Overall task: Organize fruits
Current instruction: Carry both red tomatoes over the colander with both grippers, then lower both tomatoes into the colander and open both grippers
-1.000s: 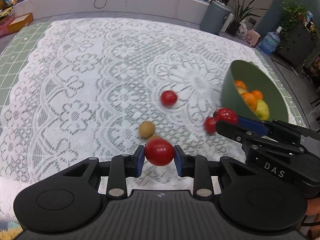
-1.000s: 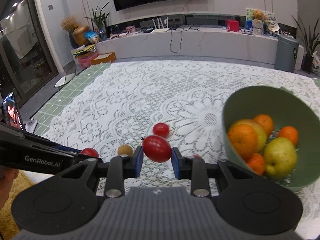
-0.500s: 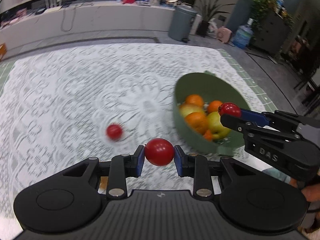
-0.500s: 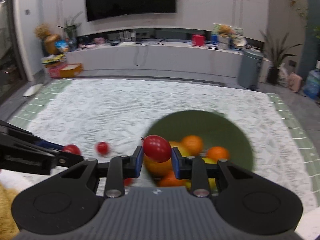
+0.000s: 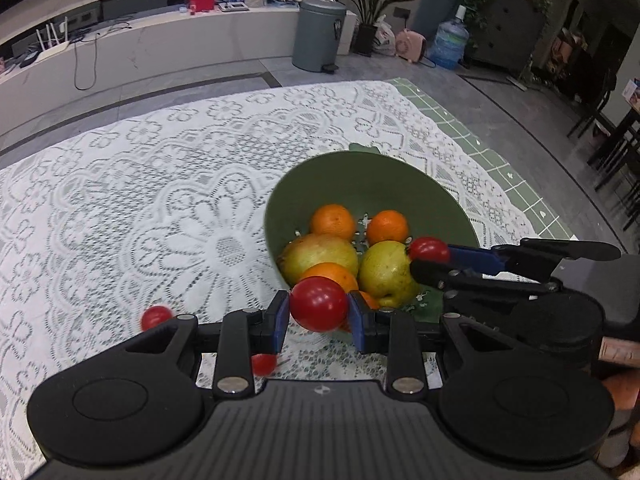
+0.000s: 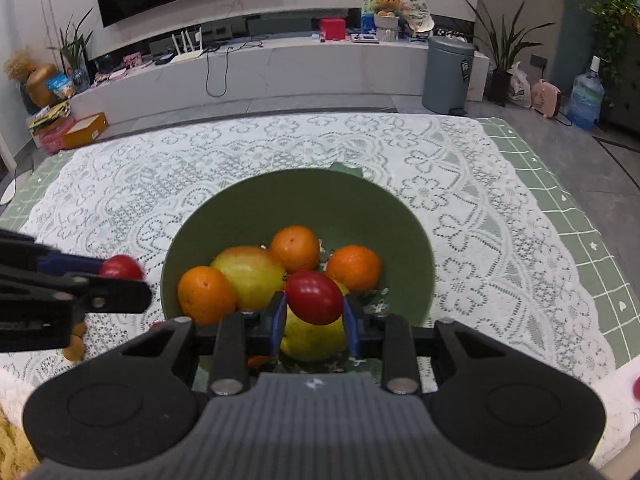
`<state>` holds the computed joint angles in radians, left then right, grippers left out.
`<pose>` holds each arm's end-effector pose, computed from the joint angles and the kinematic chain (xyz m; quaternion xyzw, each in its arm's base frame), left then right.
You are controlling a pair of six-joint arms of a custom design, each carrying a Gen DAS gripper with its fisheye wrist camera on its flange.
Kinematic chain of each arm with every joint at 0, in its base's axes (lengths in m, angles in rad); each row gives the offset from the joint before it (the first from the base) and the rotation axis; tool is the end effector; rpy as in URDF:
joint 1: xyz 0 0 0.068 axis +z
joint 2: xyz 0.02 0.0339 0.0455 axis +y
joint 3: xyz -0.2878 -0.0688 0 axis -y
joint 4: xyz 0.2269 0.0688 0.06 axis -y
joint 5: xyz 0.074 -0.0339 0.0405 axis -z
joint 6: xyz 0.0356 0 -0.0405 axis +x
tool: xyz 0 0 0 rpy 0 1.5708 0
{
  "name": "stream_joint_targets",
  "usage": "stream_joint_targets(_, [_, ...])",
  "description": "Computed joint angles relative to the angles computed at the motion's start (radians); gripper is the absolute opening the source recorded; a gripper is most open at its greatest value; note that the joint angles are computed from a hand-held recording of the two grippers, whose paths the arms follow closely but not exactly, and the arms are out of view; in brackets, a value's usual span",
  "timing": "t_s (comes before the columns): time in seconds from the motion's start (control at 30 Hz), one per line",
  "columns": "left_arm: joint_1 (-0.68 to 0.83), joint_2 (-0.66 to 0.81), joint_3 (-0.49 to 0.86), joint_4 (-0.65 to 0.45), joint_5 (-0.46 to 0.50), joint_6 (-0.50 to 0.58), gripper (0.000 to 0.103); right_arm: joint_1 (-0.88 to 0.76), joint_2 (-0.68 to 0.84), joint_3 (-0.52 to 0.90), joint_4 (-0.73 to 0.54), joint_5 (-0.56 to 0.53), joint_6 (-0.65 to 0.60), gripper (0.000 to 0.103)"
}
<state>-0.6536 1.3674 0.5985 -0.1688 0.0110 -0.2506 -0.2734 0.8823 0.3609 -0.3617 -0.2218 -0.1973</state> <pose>0.1835 -0.1411 0.1924 0.1919 0.9307 -0.1407 0.2777 0.1300 -0.0283 0.1907 -0.0017 0.9364 0.0232 0.3501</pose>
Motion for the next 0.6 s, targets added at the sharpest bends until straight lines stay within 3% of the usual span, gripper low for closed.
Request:
stream_joint_targets(0.2, [0.007,0.103,0.017,0.054,0.020,0.013,0.036,0.040,0.044,-0.011,0.036,0.027,0.017,0.027])
stream_joint_targets(0.3, [-0.008,0.111,0.023,0.066,-0.024,0.034,0.036,0.044,0.067,-0.011,0.047,0.031,0.022,0.027])
stream_joint_targets(0.6, [0.004,0.145,0.048,0.099,-0.004,0.049,0.035,0.060,0.088,-0.016,0.068,0.043,0.026,0.028])
